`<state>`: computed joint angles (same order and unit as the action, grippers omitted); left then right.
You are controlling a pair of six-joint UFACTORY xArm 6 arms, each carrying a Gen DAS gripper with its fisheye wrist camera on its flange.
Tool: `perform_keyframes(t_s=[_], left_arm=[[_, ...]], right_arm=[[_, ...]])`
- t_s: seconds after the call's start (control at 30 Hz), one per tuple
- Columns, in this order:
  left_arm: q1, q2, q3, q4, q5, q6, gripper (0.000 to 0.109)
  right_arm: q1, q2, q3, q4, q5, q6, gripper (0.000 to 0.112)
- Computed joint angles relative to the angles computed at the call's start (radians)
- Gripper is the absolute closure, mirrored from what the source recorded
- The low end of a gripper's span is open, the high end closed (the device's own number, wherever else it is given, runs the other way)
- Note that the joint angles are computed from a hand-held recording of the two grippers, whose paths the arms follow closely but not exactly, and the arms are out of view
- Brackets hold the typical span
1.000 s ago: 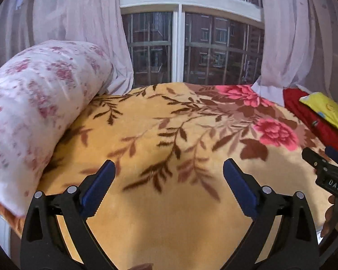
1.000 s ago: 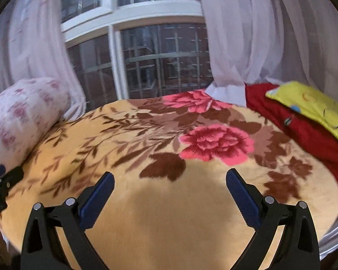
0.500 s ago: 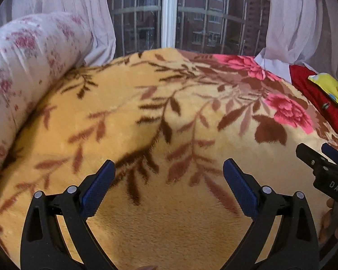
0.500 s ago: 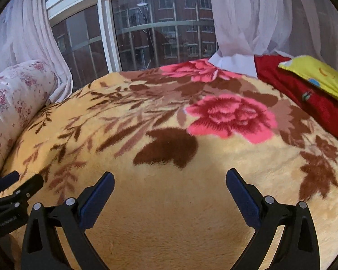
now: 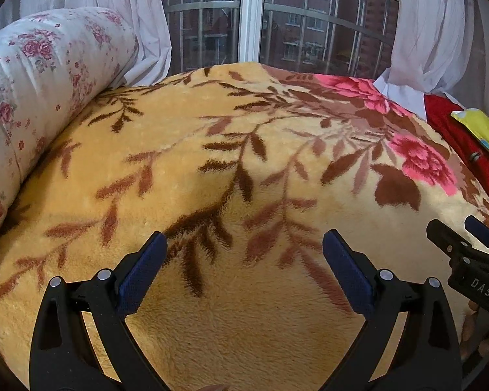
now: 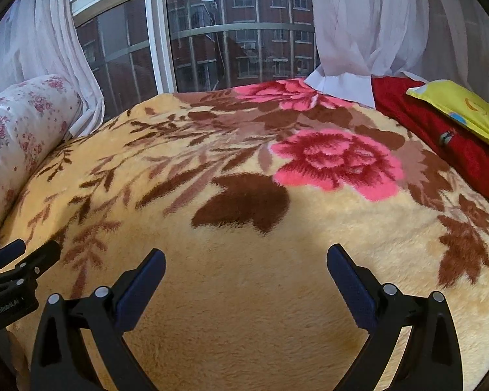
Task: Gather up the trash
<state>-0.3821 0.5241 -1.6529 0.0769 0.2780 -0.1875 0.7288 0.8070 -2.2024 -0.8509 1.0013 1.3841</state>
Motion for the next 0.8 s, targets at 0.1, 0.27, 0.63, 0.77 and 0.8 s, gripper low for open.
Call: perform_keyframes(t_s=[0.1,0.27,0.63,0.77,0.8], left_arm=[[0.001,0.000,-0.001,0.003,0.004,-0.001,0.015],[0.001,0.001,0.000,0.001,0.006,0.003,0.015],[0.001,0.007,-0.012,-0.045,0.028,0.040,0.015],[0.002,0.009,-0.013,-0.051,0.027,0.046,0.015],[0.002,0.009,-0.014,-0.051,0.028,0.047,0.015]], right_arm=[[0.000,0.000,0.001,0.002,0.000,0.001,0.015],[0.000,0.000,0.001,0.007,0.001,0.000,0.015],[-0.001,-0.003,0.007,0.010,0.001,0.008,0.015],[-0.002,-0.006,0.012,0.009,-0.001,0.009,0.015],[-0.002,-0.006,0.012,0.010,-0.001,0.010,0.015]])
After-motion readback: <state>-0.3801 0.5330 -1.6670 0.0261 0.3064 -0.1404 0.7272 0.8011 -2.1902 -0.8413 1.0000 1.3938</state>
